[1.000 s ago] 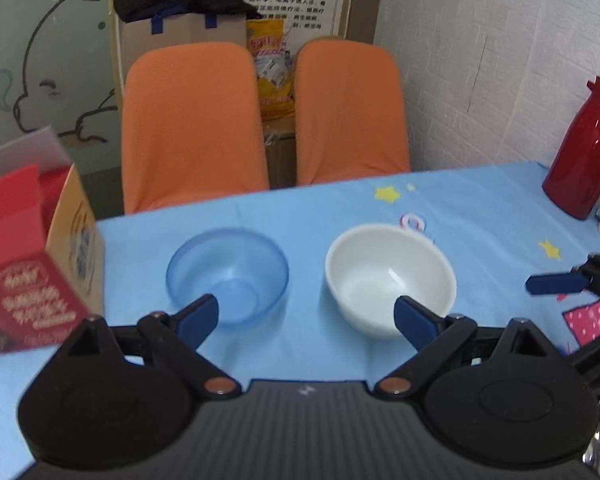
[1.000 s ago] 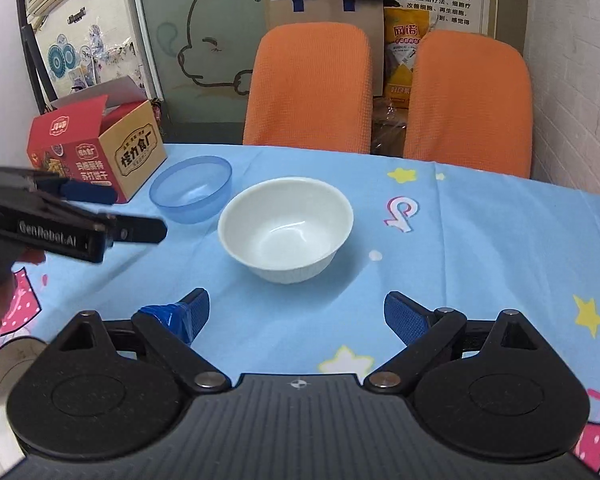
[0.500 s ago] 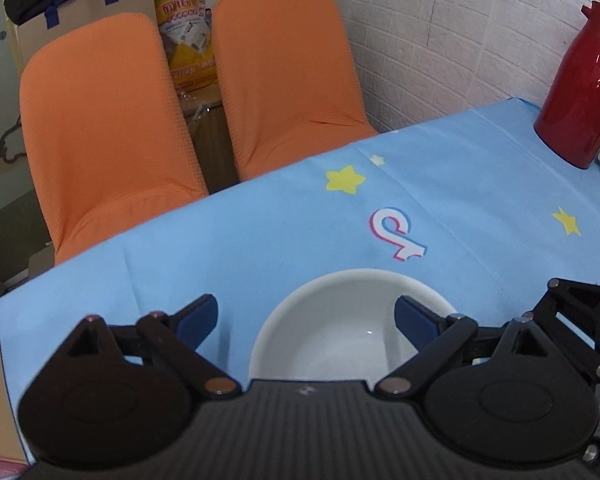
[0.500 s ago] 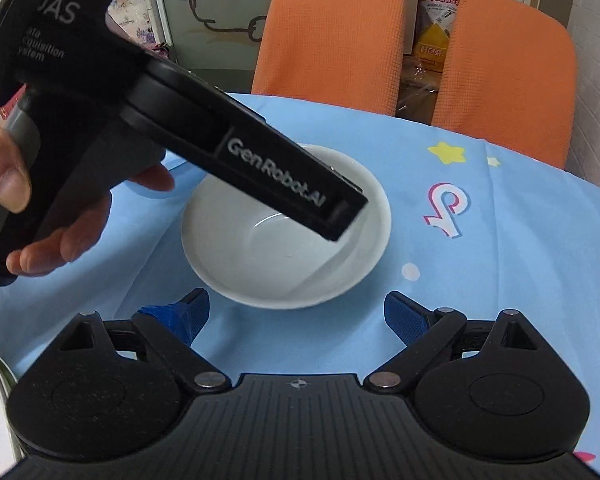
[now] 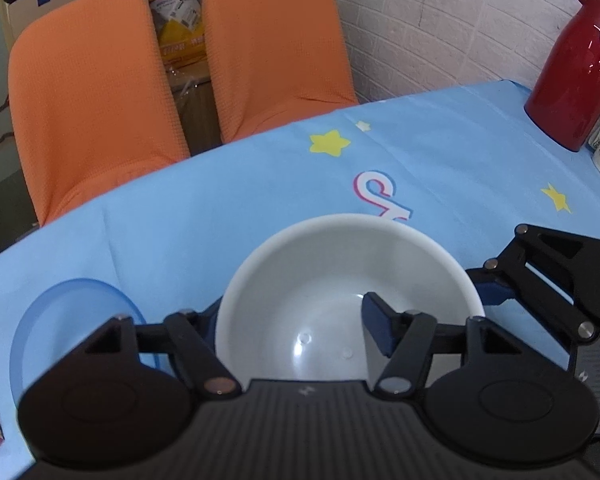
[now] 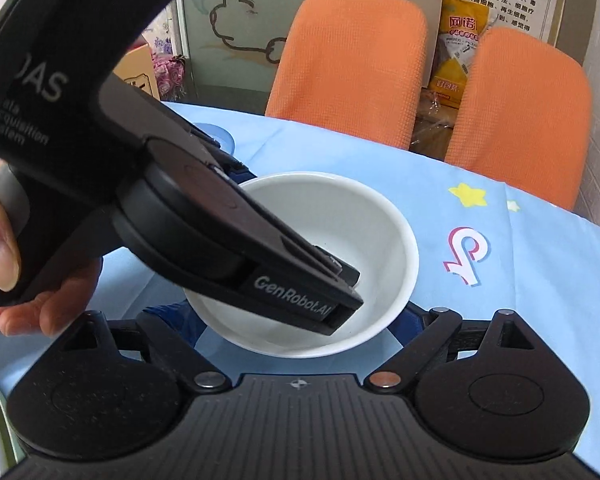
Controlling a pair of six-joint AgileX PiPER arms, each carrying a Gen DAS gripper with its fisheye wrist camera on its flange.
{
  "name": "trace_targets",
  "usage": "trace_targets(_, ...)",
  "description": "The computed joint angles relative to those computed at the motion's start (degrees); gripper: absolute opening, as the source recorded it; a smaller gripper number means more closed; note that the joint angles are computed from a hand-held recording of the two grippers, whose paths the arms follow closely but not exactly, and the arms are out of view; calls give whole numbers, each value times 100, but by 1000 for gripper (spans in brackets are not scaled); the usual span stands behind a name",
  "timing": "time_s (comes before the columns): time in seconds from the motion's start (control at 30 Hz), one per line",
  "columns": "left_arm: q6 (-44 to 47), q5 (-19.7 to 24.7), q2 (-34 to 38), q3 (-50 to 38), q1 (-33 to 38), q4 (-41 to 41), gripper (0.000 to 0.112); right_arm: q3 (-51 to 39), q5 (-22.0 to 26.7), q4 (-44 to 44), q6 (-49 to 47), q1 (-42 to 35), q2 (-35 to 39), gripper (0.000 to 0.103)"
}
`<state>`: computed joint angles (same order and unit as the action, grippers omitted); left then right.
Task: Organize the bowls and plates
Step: 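Close the left tool on the rim of the white bowl, then lower the white bowl into the steel bowl and open the left tool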
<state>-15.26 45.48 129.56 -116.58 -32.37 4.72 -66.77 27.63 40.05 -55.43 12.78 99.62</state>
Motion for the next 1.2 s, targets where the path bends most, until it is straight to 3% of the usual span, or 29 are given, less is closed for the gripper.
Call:
trace_targets(0.2, -322, -116, -439, 409, -181, 160, 65, 225, 112, -330, 301, -39, -510, 78)
trace_targets(0.33, -805, -389, -1062, 1144, -509, 336, 65, 617, 171, -304, 232, -155, -1094, 78)
trace_targets(0.6, -3000, -754, -2257, 2749, -2028, 1950, 65, 2298, 541, 269, -665, -1160, -3220, 78)
trace_targets(0.73, -4249, -834, -2638, 3412, -2826, 2773, 64, 3284, 657, 203, -415, -1435, -4606, 78)
trace_targets(0.9, -5275, -710, -2692, 3817, -3549, 3496, 64, 4081, 1443, 309, -466, -2267, -5989, 78)
trace_targets(1.0, -5391, -633, -2544, 3810, -3684, 3576, 65, 4235, 1802, 553, -936, -2765, -6053, 79)
trace_targets(1.13, -5330, -638, -2326, 3719, -3665, 3543, 64, 4401, 1492, 764, -1119, -2706, -5820, 78)
trace_targets(1.2, -5243, -611, -2177, 3578, -3617, 3504, 71, 4461, 1196, 771, -1048, -2538, -5708, 79)
